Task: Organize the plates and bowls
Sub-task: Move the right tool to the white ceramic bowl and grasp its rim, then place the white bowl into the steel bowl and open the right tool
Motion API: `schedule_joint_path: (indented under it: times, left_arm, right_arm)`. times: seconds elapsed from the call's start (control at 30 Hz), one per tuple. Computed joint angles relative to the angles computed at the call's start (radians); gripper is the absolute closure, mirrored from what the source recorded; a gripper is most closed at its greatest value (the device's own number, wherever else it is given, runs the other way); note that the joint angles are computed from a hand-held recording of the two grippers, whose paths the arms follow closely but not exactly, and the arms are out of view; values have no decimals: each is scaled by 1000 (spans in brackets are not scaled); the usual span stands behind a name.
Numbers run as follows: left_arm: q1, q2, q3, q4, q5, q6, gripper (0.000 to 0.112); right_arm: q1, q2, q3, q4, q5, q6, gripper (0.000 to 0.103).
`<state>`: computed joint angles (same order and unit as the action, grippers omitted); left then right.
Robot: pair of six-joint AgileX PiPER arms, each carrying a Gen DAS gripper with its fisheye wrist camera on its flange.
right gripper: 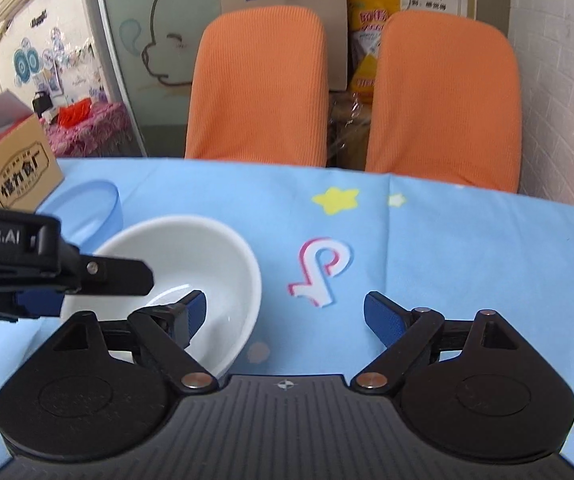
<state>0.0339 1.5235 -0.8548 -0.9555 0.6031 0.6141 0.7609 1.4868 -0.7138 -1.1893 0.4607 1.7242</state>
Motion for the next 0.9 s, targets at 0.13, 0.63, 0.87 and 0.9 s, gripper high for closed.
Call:
schedule_joint_path:
  times: [0.13,0.63,0.87,0.9]
  left_arm:
    - [-31,20,-11,12,-30,-10,54]
    - [36,-194,39,116,90,26,82]
    - [170,-450,138,120,323,84,82]
    - [195,-489,161,113,365,102,82]
  right_arm:
    - [24,21,-5,-58,22,52,0]
    - [163,-80,-36,7,106,-72,56]
    - [506,-138,-92,110,503,-78,44]
    - [570,-140,-97,129,573,-58,43]
